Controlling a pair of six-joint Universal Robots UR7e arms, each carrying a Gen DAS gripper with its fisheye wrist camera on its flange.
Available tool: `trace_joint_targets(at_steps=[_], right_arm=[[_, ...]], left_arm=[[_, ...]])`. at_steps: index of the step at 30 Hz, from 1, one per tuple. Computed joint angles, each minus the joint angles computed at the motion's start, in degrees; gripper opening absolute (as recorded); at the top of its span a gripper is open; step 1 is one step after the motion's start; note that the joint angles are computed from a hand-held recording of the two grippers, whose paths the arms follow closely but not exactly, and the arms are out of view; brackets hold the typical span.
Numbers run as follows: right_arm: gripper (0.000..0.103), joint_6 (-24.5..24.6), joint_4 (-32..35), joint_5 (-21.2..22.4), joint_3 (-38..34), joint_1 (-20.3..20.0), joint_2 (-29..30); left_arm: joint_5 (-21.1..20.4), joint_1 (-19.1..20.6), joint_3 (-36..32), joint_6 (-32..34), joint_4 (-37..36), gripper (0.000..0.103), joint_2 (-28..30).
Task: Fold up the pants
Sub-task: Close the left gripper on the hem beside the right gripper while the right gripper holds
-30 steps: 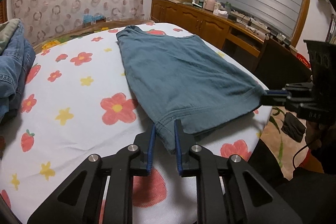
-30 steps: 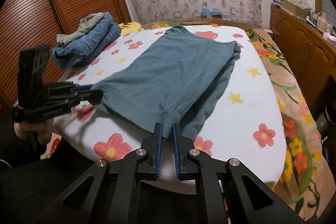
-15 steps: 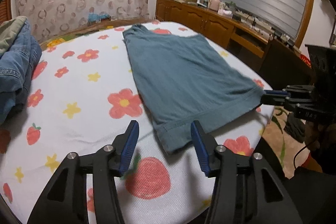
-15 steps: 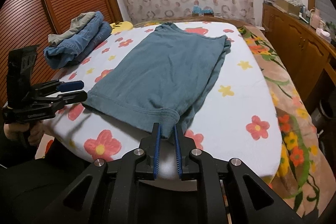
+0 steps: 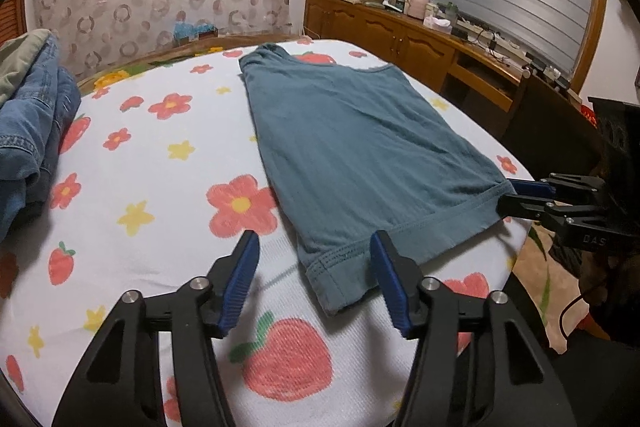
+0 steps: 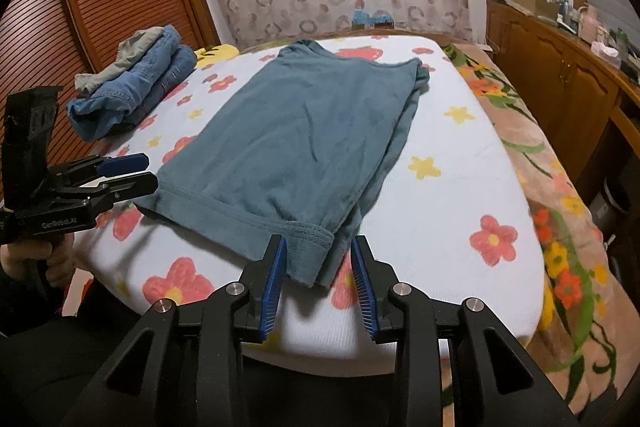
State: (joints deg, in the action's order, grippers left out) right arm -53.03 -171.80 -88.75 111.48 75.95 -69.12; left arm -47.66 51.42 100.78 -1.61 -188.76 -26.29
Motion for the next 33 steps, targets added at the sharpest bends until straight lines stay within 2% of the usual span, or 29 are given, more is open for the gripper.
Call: trace_joint_targets(at_steps=[7,14,17,19,24,28,30,33], right_arm=[[0.035,0.3,1.1,-1.3,-1.0,0.2,0.7],[0.035,-0.2,1.4,-0.6,-1.0,0.0,0.5],[0.035,-0.6,0.8,-0.5,-0.8,0.0,0.7],[0.035,-0.5,0.9,-0.1,-1.0,-0.1,0.8],[0.035,-0.3,0.6,0.0,-1.1,-0.1,1.0],[0.034,-0.9,-0.4,0.1,-0.9,-0.1,1.3],[0.029,-1.6,-0.4,0.5,-0.8,-0.2,1.3],[0.018,-2.0,3.5,1.5,-2.1,-0.3,0.9]], left_arm=[[0.0,0.4,-0.5,-1.0,1.8,0.058,0.4],[-0.2,0.4,-0.2,-1.0,1.8,0.058,0.8],[-1.1,0.4,0.1,-0.5,1.1,0.051,0.8],[-1.7,0.4,0.1,0.0,0.8,0.042,0.9],[-2.6,0.2,0.1,0.6,0.8,0.037,1.1],[-3.1,0.1,0.4,1.1,0.0,0.026,1.2],[-2.8,-0.2,0.7,1.5,-0.8,0.019,1.2],[-2.5,-0.5,0.4,1.7,0.2,0.015,1.0]])
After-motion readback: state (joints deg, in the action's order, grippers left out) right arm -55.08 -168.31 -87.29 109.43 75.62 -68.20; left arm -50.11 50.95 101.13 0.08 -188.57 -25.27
